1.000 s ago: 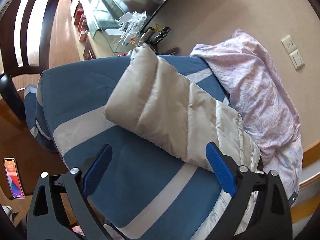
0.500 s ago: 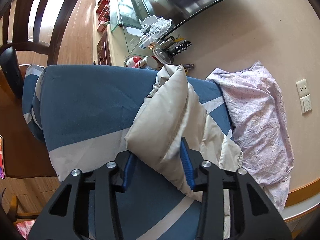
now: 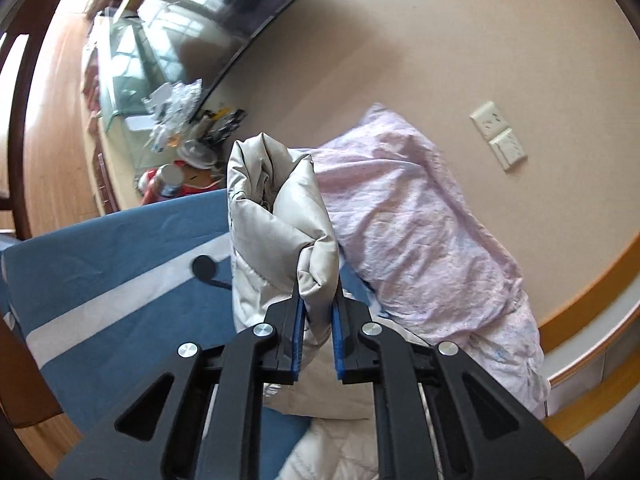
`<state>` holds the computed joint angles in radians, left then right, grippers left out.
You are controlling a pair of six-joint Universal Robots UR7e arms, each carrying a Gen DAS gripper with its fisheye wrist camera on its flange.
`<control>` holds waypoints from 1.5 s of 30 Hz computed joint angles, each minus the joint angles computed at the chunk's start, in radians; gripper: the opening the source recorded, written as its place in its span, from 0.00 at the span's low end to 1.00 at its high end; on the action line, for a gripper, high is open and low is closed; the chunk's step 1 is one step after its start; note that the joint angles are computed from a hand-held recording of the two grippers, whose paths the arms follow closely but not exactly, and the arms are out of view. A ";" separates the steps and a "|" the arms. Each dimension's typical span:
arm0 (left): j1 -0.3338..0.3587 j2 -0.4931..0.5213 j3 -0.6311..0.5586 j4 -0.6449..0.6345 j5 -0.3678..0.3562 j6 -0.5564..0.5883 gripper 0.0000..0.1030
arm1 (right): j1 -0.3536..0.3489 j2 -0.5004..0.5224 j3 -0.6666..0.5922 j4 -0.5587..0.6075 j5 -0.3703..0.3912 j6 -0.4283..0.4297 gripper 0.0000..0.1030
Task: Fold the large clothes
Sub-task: 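Grasp the other sleeve cuff with the left gripper and lift it across the body, then lay the sleeve on the jacket body and open the left gripper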
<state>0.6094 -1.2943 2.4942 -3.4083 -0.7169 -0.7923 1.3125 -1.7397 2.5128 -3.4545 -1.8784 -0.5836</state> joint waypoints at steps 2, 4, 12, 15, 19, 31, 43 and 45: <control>-0.033 0.040 -0.041 -0.020 -0.024 0.060 0.10 | -0.011 -0.017 0.003 -0.001 0.008 -0.005 0.62; -0.056 0.082 -0.080 -0.040 -0.058 0.110 0.10 | -0.028 -0.037 0.006 0.003 0.021 -0.008 0.63; -0.097 0.271 -0.241 -0.056 -0.262 0.226 0.10 | -0.117 -0.112 0.013 0.035 0.080 0.000 0.63; -0.109 0.347 -0.303 -0.056 -0.344 0.258 0.10 | -0.158 -0.146 0.016 0.047 0.108 0.001 0.63; -0.124 0.451 -0.384 -0.044 -0.447 0.284 0.10 | -0.212 -0.179 0.019 0.060 0.139 -0.001 0.63; -0.122 0.649 -0.537 0.053 -0.607 0.297 0.10 | -0.334 -0.234 0.022 0.093 0.224 -0.002 0.63; -0.123 0.700 -0.550 0.108 -0.647 0.365 0.85 | -0.380 -0.289 0.012 0.196 0.317 0.023 0.63; -0.124 0.664 -0.525 0.118 -0.586 0.382 0.86 | -0.393 -0.307 -0.004 0.292 0.366 0.032 0.63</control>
<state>0.4849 -0.6305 1.9693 -3.2899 -1.3031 -0.4101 0.9190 -2.0469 2.5093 -3.1627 -1.5124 -0.5513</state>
